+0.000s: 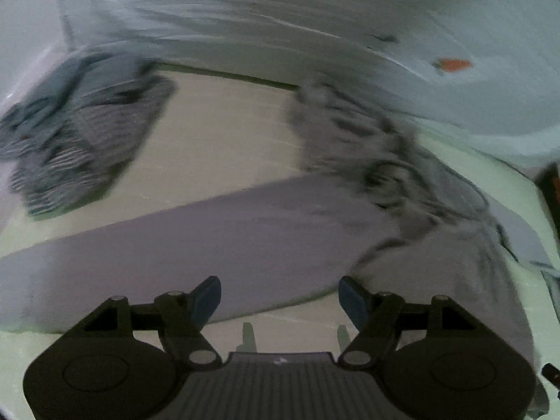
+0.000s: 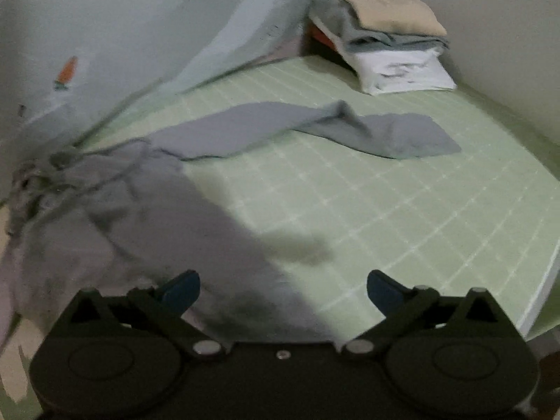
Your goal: Fold clothes
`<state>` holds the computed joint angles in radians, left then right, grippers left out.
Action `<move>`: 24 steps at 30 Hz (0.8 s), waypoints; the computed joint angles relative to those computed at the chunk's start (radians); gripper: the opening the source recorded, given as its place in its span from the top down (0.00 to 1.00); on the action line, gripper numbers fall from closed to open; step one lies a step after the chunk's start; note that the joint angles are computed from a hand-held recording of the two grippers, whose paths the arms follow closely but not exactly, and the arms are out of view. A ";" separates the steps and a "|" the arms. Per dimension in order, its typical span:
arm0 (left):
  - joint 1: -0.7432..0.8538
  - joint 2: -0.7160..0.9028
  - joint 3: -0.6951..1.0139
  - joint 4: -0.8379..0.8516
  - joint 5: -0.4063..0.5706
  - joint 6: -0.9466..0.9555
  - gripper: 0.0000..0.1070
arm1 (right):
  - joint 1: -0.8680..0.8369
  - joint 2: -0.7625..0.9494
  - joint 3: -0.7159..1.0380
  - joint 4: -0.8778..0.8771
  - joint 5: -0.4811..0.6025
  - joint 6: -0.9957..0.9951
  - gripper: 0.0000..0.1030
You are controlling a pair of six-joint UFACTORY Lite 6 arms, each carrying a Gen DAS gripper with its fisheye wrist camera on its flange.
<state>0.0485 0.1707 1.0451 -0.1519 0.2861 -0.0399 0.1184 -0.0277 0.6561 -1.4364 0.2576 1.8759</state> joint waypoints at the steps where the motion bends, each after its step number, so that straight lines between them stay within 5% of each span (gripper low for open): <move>1: -0.036 0.025 0.024 0.038 -0.002 -0.052 0.29 | -0.037 0.005 -0.004 -0.003 -0.017 -0.029 0.00; 6: -0.180 0.165 0.174 0.114 -0.021 -0.167 0.23 | -0.162 0.054 0.014 -0.101 -0.087 -0.059 0.00; 16: -0.302 0.480 0.552 0.089 0.036 -0.078 0.24 | -0.304 0.055 0.003 -0.048 -0.180 -0.291 0.00; 18: -0.300 0.542 0.632 0.078 0.092 -0.073 0.31 | -0.317 0.039 -0.018 -0.035 -0.183 -0.320 0.00; 23: -0.296 0.547 0.617 0.056 0.098 -0.033 0.87 | -0.363 0.029 -0.041 0.110 -0.196 -0.481 0.00; 24: -0.295 0.530 0.589 0.049 0.084 -0.021 0.87 | -0.371 0.028 -0.045 0.130 -0.198 -0.502 0.00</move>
<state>-0.2460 0.7004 1.6345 -0.1031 0.3697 -0.0607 -0.2530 0.0002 0.6110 -1.3062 0.0593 1.3741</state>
